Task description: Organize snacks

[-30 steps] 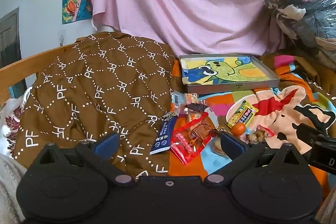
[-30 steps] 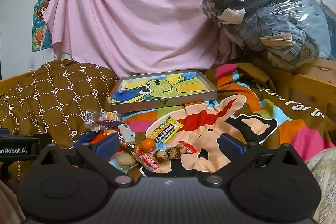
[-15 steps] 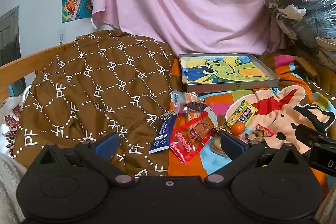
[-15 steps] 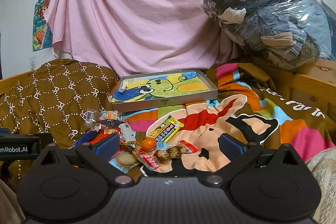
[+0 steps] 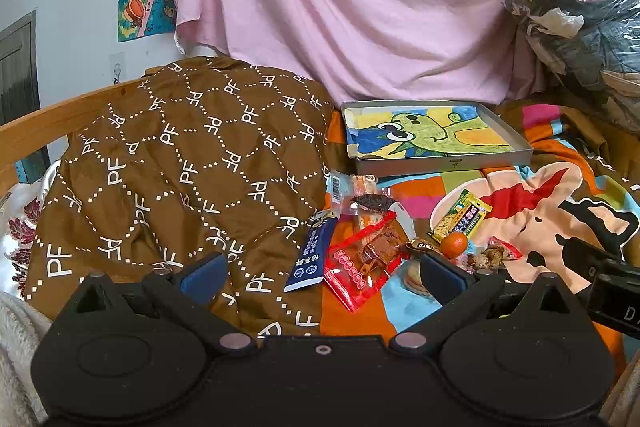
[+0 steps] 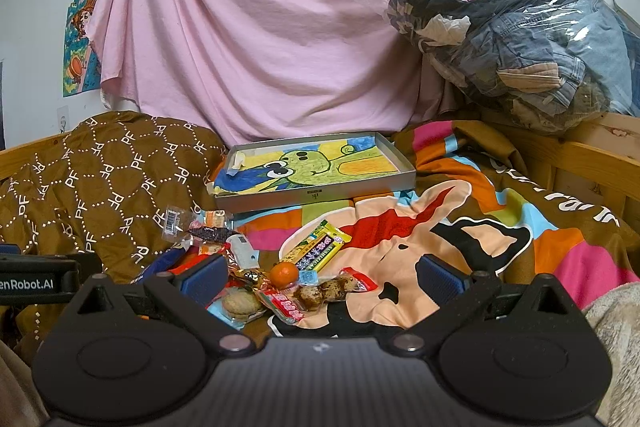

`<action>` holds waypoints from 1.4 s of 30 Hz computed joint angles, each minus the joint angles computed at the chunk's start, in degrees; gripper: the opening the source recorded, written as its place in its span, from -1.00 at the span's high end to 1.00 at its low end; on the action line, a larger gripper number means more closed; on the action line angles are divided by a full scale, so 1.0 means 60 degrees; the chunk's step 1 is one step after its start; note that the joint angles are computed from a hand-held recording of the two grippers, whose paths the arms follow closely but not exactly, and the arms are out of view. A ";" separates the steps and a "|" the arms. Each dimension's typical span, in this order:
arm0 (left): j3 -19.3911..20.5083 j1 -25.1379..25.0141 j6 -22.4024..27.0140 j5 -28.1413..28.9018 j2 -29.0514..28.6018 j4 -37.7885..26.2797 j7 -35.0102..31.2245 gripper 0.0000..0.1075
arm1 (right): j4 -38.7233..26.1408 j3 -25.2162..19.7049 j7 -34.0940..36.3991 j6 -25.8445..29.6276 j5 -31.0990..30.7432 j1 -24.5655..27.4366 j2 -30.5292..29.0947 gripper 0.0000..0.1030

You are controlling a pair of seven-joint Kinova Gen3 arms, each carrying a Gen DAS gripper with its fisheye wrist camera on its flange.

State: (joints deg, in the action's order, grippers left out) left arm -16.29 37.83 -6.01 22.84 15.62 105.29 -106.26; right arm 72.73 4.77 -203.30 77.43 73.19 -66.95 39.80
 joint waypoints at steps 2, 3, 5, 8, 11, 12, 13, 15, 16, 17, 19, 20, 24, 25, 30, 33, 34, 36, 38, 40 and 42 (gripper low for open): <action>0.0004 -0.0003 0.0000 0.0004 0.0001 0.0002 -0.0004 -0.90 | 0.0000 -0.0002 0.0002 -0.0001 0.0002 0.0001 0.0001 -1.00; 0.0013 -0.0014 0.0009 0.0002 -0.0001 -0.0002 -0.0006 -0.90 | 0.0004 -0.0002 0.0000 -0.0005 0.0006 0.0002 -0.0002 -1.00; 0.0048 -0.0048 0.0013 -0.0017 -0.0005 -0.0002 0.0006 -0.90 | -0.0005 -0.0003 0.0010 -0.0004 0.0002 0.0006 -0.0001 -1.00; 0.0231 -0.0221 -0.0072 -0.0088 0.0024 0.0045 0.0056 -0.90 | -0.0013 -0.0005 0.0024 -0.0005 -0.0002 0.0009 -0.0003 -1.00; 0.0244 -0.0233 -0.0064 -0.0065 0.0023 0.0040 0.0033 -0.90 | -0.0021 -0.0002 0.0040 -0.0007 -0.0008 0.0010 -0.0005 -1.00; 0.0243 -0.0233 -0.0052 -0.0057 0.0021 0.0035 0.0026 -0.90 | -0.0018 -0.0001 0.0044 -0.0011 -0.0007 0.0012 -0.0010 -1.00; 0.0244 -0.0234 -0.0052 -0.0055 0.0021 0.0035 0.0024 -0.90 | -0.0017 -0.0002 0.0048 -0.0015 -0.0007 0.0015 -0.0014 -1.00; 0.0227 -0.0225 -0.0019 -0.0049 0.0020 0.0012 0.0019 -0.90 | -0.0023 -0.0002 0.0058 -0.0015 -0.0011 0.0020 -0.0017 -1.00; 0.0226 -0.0222 -0.0034 -0.0056 0.0023 0.0023 0.0025 -0.90 | -0.0023 -0.0003 0.0062 -0.0020 -0.0011 0.0023 -0.0019 -1.00; 0.0225 -0.0221 -0.0034 -0.0058 0.0023 0.0023 0.0027 -0.90 | -0.0031 -0.0003 0.0057 -0.0023 -0.0013 0.0025 -0.0008 -1.00; 0.0220 -0.0221 -0.0021 -0.0060 0.0021 0.0020 0.0036 -0.90 | -0.0028 0.0002 0.0080 -0.0019 -0.0015 0.0027 -0.0024 -1.00; 0.0218 -0.0219 -0.0020 -0.0065 0.0021 0.0020 0.0040 -0.90 | -0.0024 0.0001 0.0084 -0.0025 -0.0012 0.0030 -0.0030 -1.00; -0.0672 0.0538 0.0115 0.0281 0.0148 -0.0070 -0.0215 -0.90 | 0.0084 -0.0051 0.0105 -0.0142 -0.0022 0.0094 -0.0135 -1.00; -0.0947 0.0742 0.0247 0.0348 0.0193 -0.0131 -0.0245 -0.90 | 0.0088 -0.0059 0.0143 -0.0195 -0.0013 0.0130 -0.0157 -1.00; -0.1281 0.0711 0.1122 -0.0076 0.0321 -0.0649 0.0287 -0.90 | 0.0389 0.0033 -0.0017 -0.0584 0.0563 0.0238 -0.0287 -1.00; -0.1292 0.0510 0.1710 -0.0460 0.0470 -0.1196 0.0587 -0.90 | 0.0848 0.0041 -0.0438 -0.0885 0.1139 0.0373 -0.0529 -1.00; -0.1299 0.0447 0.1891 -0.0594 0.0530 -0.1373 0.0685 -0.90 | 0.0967 -0.0005 -0.0573 -0.0989 0.1274 0.0469 -0.0659 -1.00; -0.1447 0.0439 0.2294 -0.0900 0.0717 -0.1801 0.0927 -0.90 | 0.1163 -0.0144 -0.0775 -0.1281 0.1485 0.0735 -0.0889 -1.00; -0.1318 0.0186 0.2755 -0.1198 0.0883 -0.2270 0.1015 -0.90 | 0.1511 -0.0263 -0.0702 -0.1748 0.1918 0.1019 -0.1125 -1.00; -0.0823 -0.0376 0.3227 -0.1430 0.1057 -0.2810 0.0852 -0.90 | 0.1921 -0.0268 -0.0472 -0.2178 0.2561 0.1201 -0.1273 -1.00; -0.0284 -0.0973 0.3676 -0.1577 0.1244 -0.3342 0.0676 -0.90 | 0.2356 -0.0744 -0.0071 -0.2862 0.3225 0.1763 -0.1580 -1.00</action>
State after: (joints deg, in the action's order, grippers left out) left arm -17.99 32.00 16.04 13.38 23.09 85.23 -102.20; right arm 86.86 0.31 -203.72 60.27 92.54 -56.37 30.33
